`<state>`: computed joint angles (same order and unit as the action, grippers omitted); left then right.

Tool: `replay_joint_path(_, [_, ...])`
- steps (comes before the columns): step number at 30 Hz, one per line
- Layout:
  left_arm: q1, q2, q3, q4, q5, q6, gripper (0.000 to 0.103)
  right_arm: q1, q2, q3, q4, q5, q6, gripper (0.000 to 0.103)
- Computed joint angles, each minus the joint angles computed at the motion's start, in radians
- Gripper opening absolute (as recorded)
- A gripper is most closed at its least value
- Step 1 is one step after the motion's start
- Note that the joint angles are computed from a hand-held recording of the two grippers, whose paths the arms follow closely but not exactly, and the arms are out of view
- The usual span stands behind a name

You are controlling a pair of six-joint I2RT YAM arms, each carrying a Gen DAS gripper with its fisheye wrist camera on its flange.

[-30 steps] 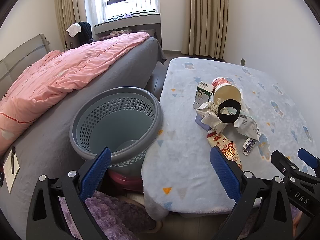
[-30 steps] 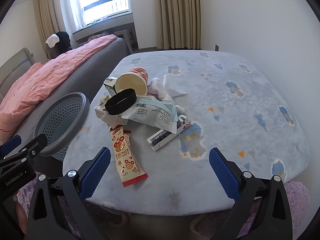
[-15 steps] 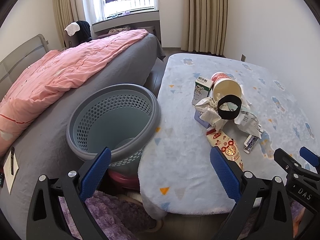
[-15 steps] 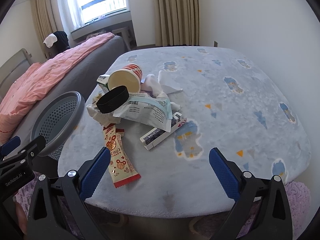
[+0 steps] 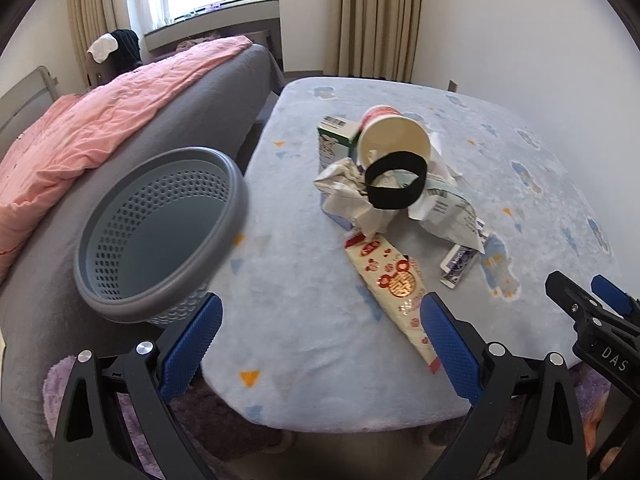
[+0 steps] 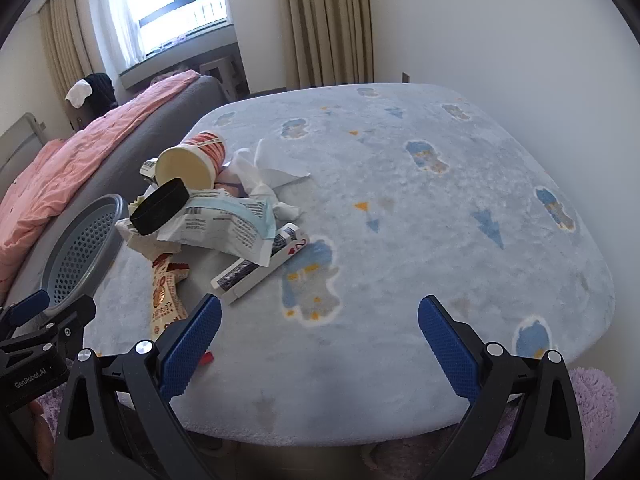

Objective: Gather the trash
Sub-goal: 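Reach the left tool to the red-white snack wrapper and close on it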

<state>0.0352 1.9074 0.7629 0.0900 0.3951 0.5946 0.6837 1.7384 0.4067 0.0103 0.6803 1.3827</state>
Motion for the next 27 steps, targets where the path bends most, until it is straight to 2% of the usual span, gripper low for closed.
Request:
replay_joint_path(7, [-0.097,0.075,0.007,0.019,-0.025,-0.075,0.095,-0.060,0.012,-0.116,0.156,-0.027,0.000,0.097])
replay_joint_path(18, [-0.203,0.197,0.048,0.095,-0.140,-0.186,0.094,-0.165,0.116,-0.213,0.447,-0.098,-0.071,0.097])
replay_joint_path(25, [-0.219,0.249,0.067,0.136,-0.174,-0.201,0.094,-0.173,0.171,-0.202,0.503,-0.116,-0.093,0.097])
replay_joint_path(27, [-0.219,0.252,0.058,0.160,-0.173,-0.193,0.091,-0.170,0.177,-0.197,0.503,-0.115,-0.092,0.097])
